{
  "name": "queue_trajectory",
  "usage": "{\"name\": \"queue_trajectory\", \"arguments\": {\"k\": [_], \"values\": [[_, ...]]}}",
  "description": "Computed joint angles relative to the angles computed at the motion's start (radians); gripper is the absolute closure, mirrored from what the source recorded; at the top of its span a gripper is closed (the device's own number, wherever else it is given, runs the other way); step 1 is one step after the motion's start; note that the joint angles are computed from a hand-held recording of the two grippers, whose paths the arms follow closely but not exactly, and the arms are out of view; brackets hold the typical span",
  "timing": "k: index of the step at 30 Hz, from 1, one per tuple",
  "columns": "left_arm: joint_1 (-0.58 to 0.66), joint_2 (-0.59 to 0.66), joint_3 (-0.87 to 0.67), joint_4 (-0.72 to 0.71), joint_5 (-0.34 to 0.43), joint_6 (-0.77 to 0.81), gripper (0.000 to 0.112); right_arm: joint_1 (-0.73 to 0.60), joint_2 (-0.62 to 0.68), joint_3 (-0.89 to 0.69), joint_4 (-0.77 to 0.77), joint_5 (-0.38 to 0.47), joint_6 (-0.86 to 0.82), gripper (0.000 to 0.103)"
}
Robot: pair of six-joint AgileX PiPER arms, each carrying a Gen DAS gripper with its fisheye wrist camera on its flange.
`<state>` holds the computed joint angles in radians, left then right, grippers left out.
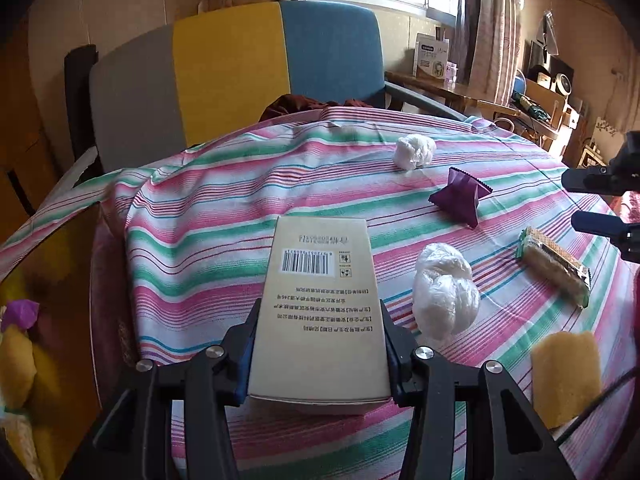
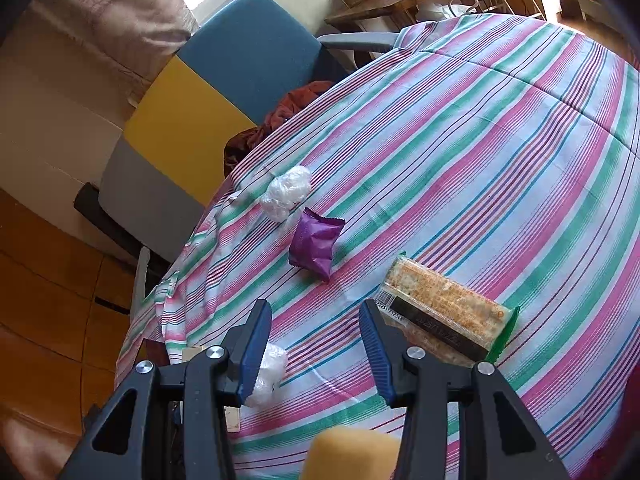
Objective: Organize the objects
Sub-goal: 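Lift the white box with left gripper while right gripper grasps clear plastic bundle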
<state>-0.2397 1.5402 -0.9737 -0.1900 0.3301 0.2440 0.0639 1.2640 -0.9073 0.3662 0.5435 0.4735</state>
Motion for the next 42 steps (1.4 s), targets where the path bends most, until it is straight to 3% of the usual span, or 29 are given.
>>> {"name": "queue_trajectory", "arguments": {"k": [5,11,17,20,26,31,32,33,34,37,42], "values": [[0.028,0.055,-0.045,-0.094,0.065,0.07,0.062,0.026,0.002,-0.008,-0.085,-0.006,0.074,0.057],[0.069,0.052,-0.037,-0.263,0.082,0.227,0.062,0.088,0.12,-0.161,-0.156,0.085,0.043,0.057],[0.09,0.052,-0.029,-0.356,0.085,0.313,0.062,0.097,0.371,-0.478,-0.238,0.18,-0.027,0.055],[0.088,0.052,-0.025,-0.363,0.077,0.321,0.062,0.049,0.52,-0.645,-0.147,0.232,-0.104,0.052],[0.091,0.054,-0.02,-0.387,0.068,0.347,0.061,-0.013,0.759,-0.912,-0.109,0.297,0.024,0.051],[0.093,0.053,-0.016,-0.4,0.066,0.361,0.061,0.003,0.943,-1.179,-0.192,0.43,0.104,0.051],[0.093,0.053,-0.016,-0.4,0.066,0.361,0.061,0.009,0.99,-1.258,-0.208,0.493,0.1,0.056],[0.093,0.053,-0.016,-0.403,0.067,0.363,0.061,0.014,1.031,-1.323,-0.207,0.549,0.078,0.069],[0.093,0.053,-0.016,-0.403,0.066,0.363,0.061,0.02,1.047,-1.348,-0.204,0.573,0.051,0.069],[0.092,0.052,-0.013,-0.403,0.063,0.363,0.061,0.05,0.977,-1.254,-0.262,0.53,0.003,0.07],[0.092,0.047,-0.007,-0.414,0.062,0.377,0.061,0.057,0.692,-0.881,-0.223,0.362,-0.097,0.07]]}}
